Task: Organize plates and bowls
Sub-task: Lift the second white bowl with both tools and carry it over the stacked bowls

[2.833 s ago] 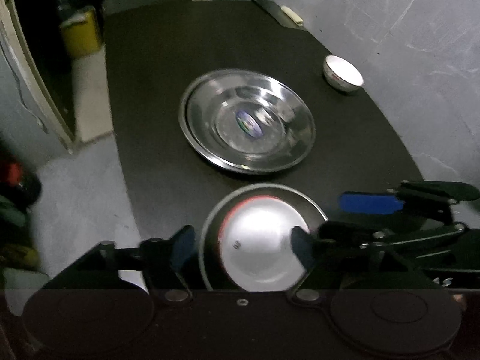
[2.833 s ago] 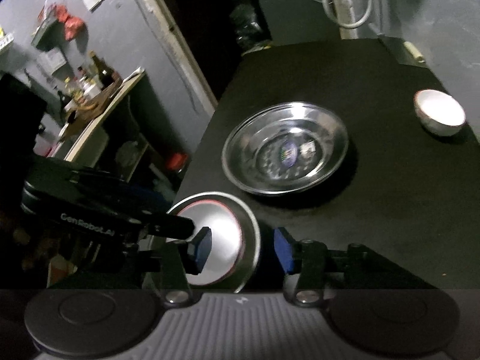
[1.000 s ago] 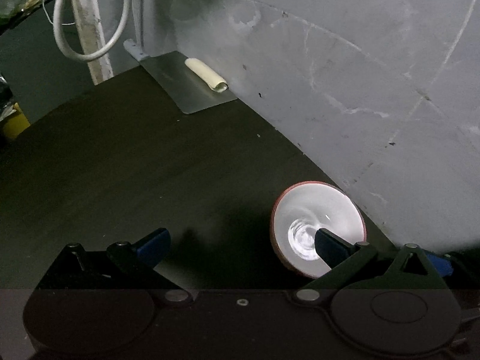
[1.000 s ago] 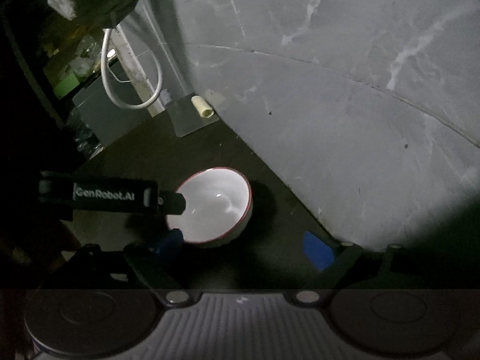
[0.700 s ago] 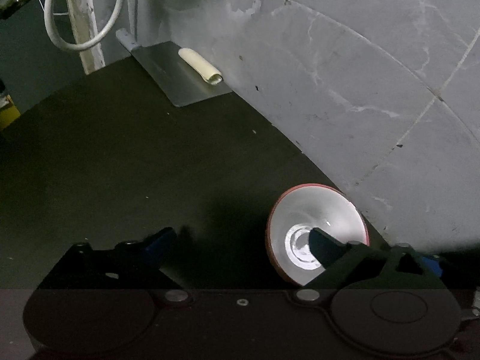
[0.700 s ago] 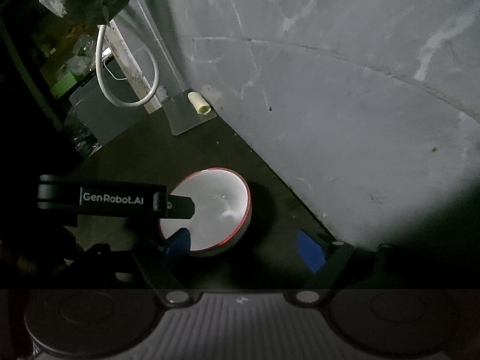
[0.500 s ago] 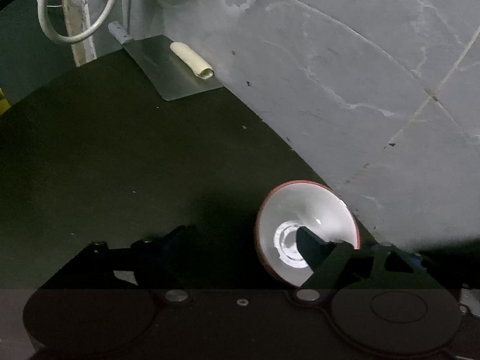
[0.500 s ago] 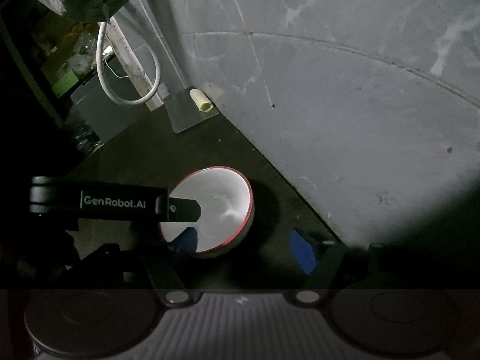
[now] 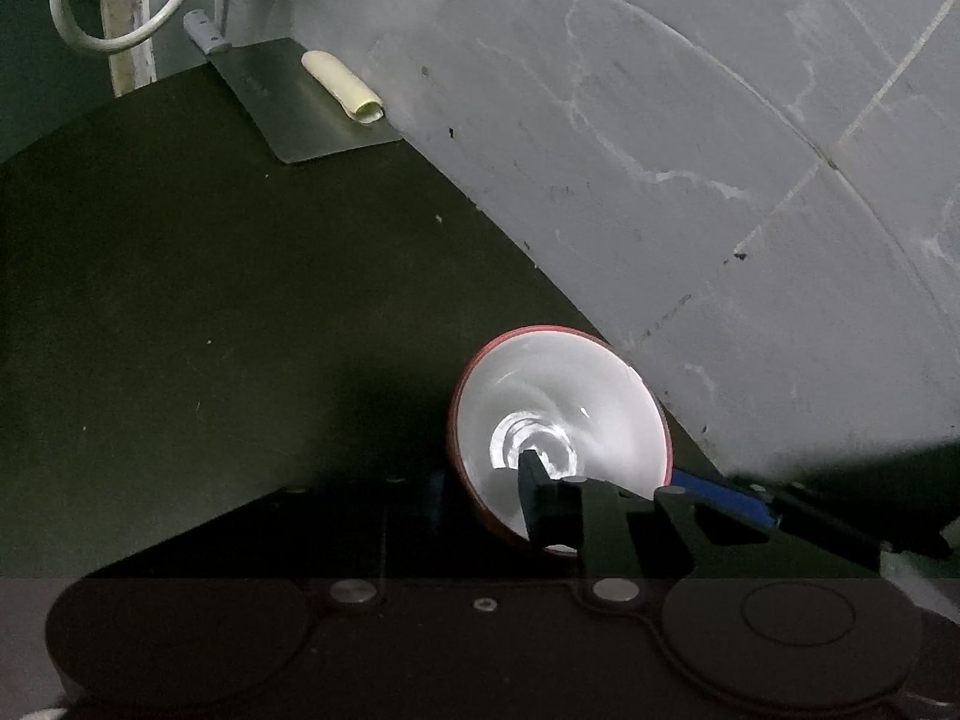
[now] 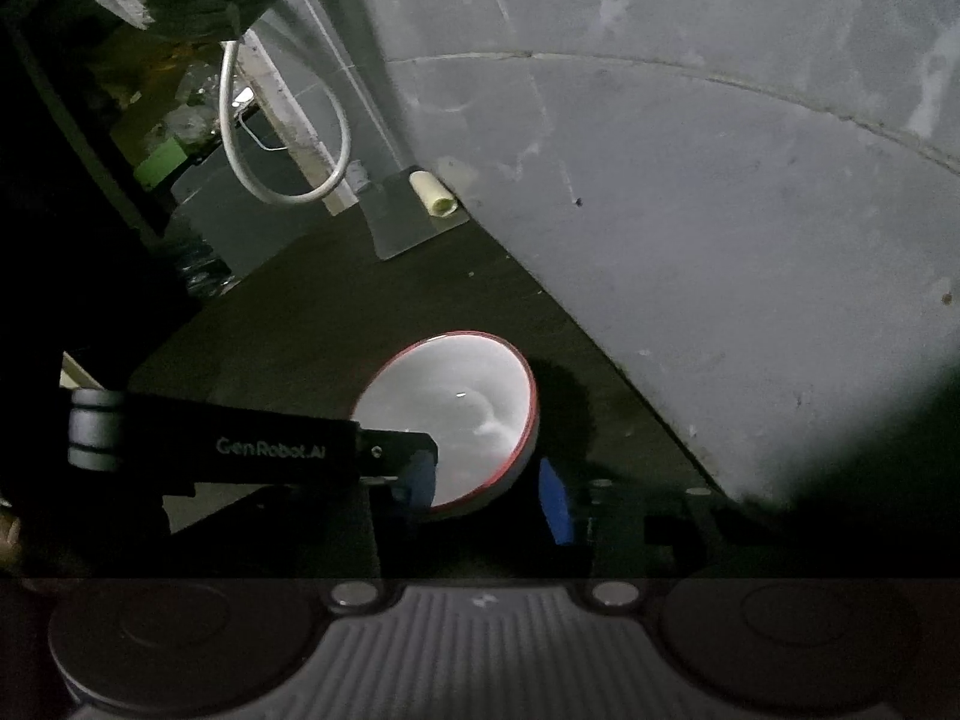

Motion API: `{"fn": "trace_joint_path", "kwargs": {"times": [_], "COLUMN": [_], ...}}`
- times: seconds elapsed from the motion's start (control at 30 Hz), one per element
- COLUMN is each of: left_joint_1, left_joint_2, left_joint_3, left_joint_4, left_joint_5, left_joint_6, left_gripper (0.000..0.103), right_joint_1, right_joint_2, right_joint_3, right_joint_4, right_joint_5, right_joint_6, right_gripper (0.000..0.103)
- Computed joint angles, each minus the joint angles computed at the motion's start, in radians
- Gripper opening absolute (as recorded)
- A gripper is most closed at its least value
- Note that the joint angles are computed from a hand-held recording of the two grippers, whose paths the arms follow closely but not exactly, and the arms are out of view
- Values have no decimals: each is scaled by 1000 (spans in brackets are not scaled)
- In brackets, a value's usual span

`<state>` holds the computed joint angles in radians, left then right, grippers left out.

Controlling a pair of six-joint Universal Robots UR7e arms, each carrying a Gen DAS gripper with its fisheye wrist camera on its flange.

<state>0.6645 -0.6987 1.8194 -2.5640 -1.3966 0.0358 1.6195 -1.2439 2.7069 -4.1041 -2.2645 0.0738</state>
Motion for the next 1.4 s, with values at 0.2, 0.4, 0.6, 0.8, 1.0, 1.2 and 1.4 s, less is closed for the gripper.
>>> {"fn": "trace_joint_path", "kwargs": {"times": [0.2,0.4,0.6,0.8,1.0,1.2,1.4], "left_joint_1": [-2,-14,-28,-44,-57,-61,-56], "left_joint_2": [-22,-66,-130,-213,-309,-427,-556], "left_joint_3": [20,67,120,183,250,325,401], "left_joint_4": [8,-4,-10,-14,-21,-7,22], "left_joint_5": [3,7,12,22,37,65,99], "left_joint_6": [-8,-19,-33,-52,-80,-109,-152], "left_gripper": [21,21,21,21,21,22,22], "right_joint_1": [14,60,137,252,367,465,539], "right_joint_2": [-7,12,24,32,55,87,123], "right_joint_3": [17,33,39,25,7,-12,-39], "right_joint_4": [10,-13,-17,30,80,140,202], "right_joint_5": [2,-15,-55,-127,-187,-211,-204], "right_joint_6": [14,34,53,90,140,190,218], "right_gripper": [38,38,38,38,38,38,38]}}
